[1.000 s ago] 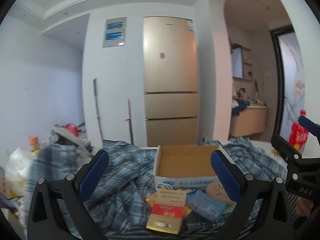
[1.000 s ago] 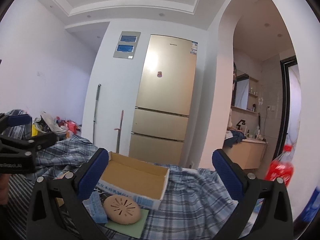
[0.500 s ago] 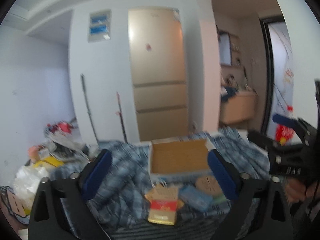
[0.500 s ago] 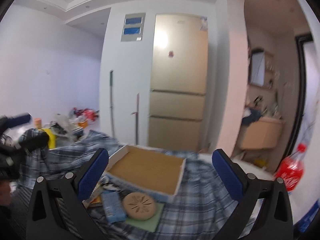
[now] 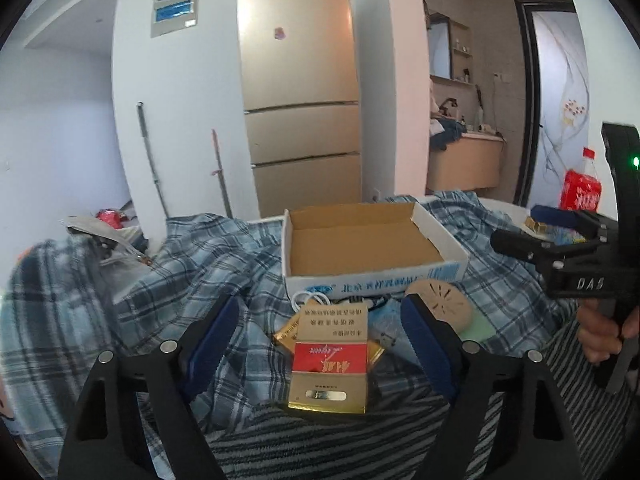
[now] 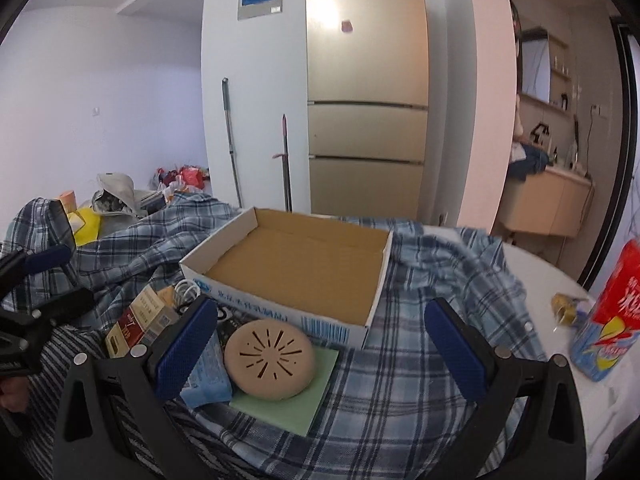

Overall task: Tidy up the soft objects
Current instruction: 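Lower the left gripper and grasp the red-and-white cigarette pack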

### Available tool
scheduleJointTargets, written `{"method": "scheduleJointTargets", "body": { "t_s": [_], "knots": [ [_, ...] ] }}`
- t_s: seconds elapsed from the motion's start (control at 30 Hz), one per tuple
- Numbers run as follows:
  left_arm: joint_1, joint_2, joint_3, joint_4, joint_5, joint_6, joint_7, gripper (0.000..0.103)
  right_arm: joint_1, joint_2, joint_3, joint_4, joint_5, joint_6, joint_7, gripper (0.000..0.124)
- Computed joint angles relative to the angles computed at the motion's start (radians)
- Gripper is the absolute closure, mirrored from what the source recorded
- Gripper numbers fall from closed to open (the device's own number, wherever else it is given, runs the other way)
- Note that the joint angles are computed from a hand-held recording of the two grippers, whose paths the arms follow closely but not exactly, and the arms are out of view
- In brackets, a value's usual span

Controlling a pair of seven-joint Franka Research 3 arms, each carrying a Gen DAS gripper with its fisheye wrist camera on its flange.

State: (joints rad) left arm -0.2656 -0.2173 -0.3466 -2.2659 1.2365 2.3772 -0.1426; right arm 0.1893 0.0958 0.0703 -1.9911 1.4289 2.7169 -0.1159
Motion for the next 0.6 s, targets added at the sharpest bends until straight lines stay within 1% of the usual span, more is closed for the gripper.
{"method": "scheduleJointTargets", "body": {
  "t_s": [0.1, 0.23, 0.4, 0.47, 0.57, 0.6],
  "knots": [
    [0.009, -0.001, 0.015, -0.015, 0.004, 0.046, -0.016, 0.018, 0.006, -0.005, 0.007, -0.010, 0.049, 0.025, -0.076, 0.021],
    [0.024, -0.009, 0.024, -0.034, -0.005, 0.086, -0.049, 0.018, 0.020, -0.016, 0.010, -0.027, 0.096, 0.038, -0.171, 0.021],
    [0.036, -0.004, 0.033, -0.044, -0.046, 0.128, -0.035, 0.018, 0.036, -0.031, 0.010, -0.050, 0.131, 0.035, -0.268, 0.022],
    [0.041, 0.008, 0.043, -0.042, -0.078, 0.160, -0.004, 0.018, 0.040, -0.035, 0.008, -0.057, 0.134, 0.028, -0.287, 0.022],
    [0.044, 0.036, 0.066, -0.042, -0.179, 0.224, 0.084, 0.018, 0.041, -0.039, 0.002, -0.066, 0.096, -0.005, -0.266, 0.022],
    [0.045, 0.043, 0.068, -0.041, -0.210, 0.226, 0.106, 0.018, 0.040, -0.040, 0.000, -0.068, 0.089, -0.011, -0.259, 0.022]
  ]
}}
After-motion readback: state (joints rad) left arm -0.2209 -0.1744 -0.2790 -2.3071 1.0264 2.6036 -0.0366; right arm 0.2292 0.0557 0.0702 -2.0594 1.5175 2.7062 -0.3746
